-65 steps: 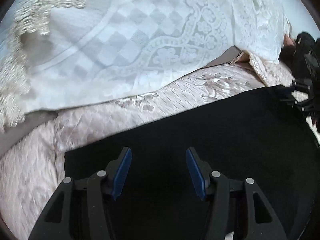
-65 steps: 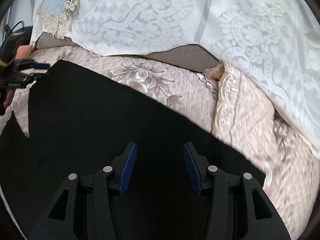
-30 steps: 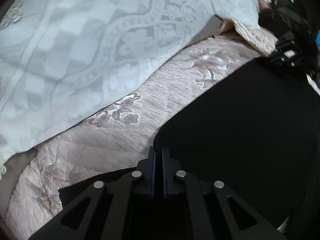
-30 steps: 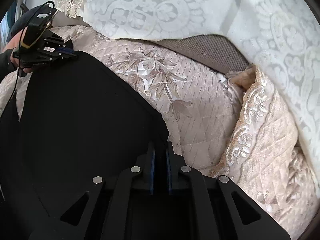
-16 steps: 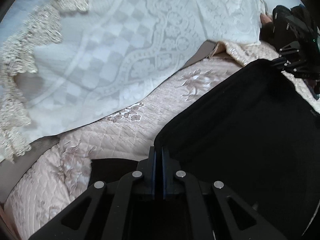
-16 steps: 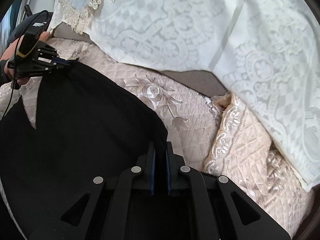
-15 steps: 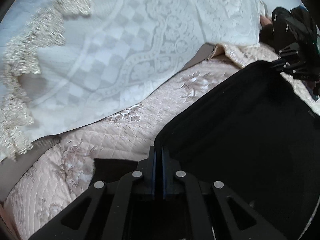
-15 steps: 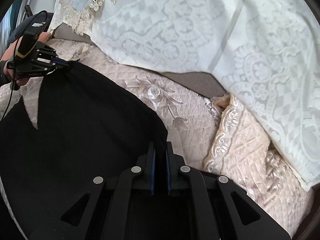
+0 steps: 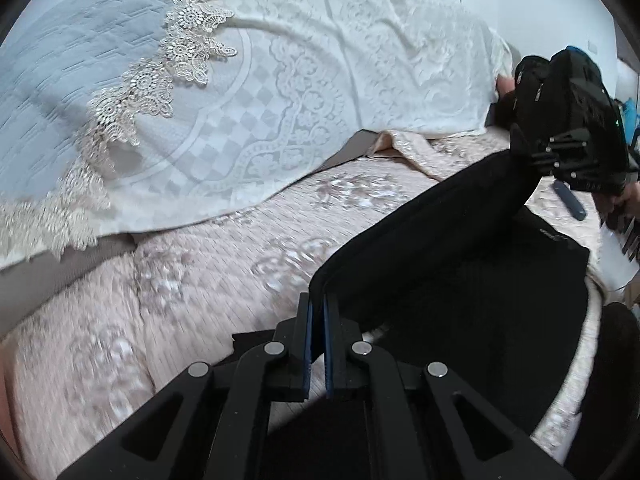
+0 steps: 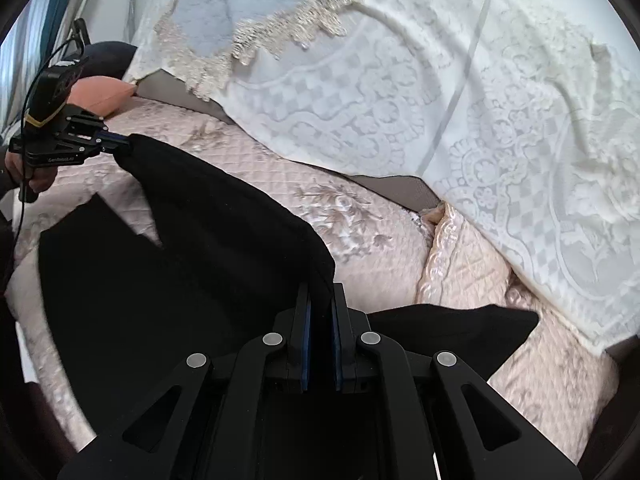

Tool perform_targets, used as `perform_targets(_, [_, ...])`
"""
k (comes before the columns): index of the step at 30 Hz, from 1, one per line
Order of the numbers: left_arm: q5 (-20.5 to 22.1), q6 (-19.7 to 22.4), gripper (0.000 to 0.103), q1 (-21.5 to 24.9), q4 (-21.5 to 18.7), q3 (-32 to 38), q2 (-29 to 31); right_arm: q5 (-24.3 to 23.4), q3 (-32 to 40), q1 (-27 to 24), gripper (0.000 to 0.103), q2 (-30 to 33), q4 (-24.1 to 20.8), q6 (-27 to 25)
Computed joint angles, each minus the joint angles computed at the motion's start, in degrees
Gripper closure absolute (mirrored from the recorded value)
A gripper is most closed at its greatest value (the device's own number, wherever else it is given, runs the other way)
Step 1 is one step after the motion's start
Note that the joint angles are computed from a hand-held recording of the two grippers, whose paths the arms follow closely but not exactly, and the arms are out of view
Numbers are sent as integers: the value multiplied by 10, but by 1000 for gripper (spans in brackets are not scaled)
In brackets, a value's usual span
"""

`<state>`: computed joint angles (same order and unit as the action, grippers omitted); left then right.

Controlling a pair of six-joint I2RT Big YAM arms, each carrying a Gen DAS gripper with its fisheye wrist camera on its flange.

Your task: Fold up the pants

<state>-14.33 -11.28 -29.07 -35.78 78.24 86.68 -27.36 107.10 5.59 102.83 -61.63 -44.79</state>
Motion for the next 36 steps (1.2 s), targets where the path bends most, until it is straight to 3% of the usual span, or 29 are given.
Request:
perform_targets(5, [-24,-43,97,-51,11,-62,-44,-8,-118,-17,95,-78,30,0])
perform_targets(11, [-17,-122,97,-100,16,-128,-62,-1,-233,-41,95,-133,27,7])
perform_targets(18, [-13,-189,97,-127,25,-162,-61,27,-291,-52,94,-159,29,24])
perform_targets(22, [-14,-205,94,-137,16,-167,-60,85,-290,-39,91,-163,6,17])
perform_targets(25, [-1,-231,89,-139,16,-184,-72,101,-279,-42,81,-155,-35,37])
perform_targets(29, [14,-307,89,-142,37,-226,-115,73,-275,-68,75,-160,-76,82])
perform_targets(33, [-32,-397,87,-147,26,-256,-151,43,-287,-101,70,-179,-71,127])
perform_targets(36, [-86,-457,67,-147,2,-258,-165,30,-304,-118,68,-198,-36,182])
